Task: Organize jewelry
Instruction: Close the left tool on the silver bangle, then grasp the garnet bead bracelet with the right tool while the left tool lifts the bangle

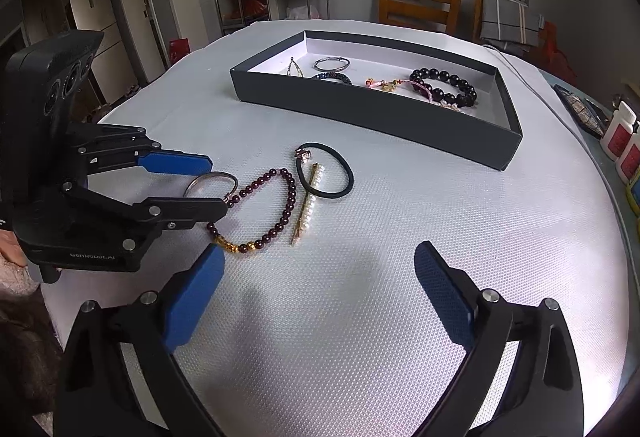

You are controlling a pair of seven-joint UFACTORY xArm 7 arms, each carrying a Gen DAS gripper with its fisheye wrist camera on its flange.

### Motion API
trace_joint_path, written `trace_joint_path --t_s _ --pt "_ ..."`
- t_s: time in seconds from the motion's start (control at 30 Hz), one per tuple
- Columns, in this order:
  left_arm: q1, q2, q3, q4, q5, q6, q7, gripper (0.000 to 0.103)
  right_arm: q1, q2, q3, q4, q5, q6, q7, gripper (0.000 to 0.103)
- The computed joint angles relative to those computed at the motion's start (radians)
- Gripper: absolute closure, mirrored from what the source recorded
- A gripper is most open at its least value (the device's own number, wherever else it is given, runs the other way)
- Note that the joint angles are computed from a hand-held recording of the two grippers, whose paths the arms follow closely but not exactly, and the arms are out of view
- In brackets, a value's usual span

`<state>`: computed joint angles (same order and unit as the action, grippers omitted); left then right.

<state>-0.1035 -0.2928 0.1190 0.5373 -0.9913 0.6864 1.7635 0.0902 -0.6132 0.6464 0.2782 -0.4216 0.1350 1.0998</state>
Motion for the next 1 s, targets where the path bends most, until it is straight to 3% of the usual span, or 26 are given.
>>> trace_joint_path --t_s 0.27,0.57,0.77,0.93,1.0 --pt "0.048 0.001 0.042 0.036 -0.014 0.047 0.009 0.054 -0.034 0.098 0.053 0.080 -0.038 -0.016 -0.001 0.047" --pt "0.092 0.023 0.045 0.061 -0.017 0.089 0.009 0.054 -0.064 0.205 0.097 0.178 -0.141 0.018 0.014 0.061" --pt "0.105 0.028 0.038 0.063 -0.019 0.102 0.016 0.054 -0.040 0.274 0.058 0.215 -0.225 0.053 0.030 0.070" --pt "0.110 0.026 0.036 0.062 -0.022 0.106 0.015 0.054 0.062 0.278 -0.028 0.210 -0.245 0.086 0.025 0.072" --pt "0.111 0.026 0.035 0.062 -0.023 0.105 0.018 0.054 0.085 0.283 -0.052 0.206 -0.262 0.073 0.036 0.080"
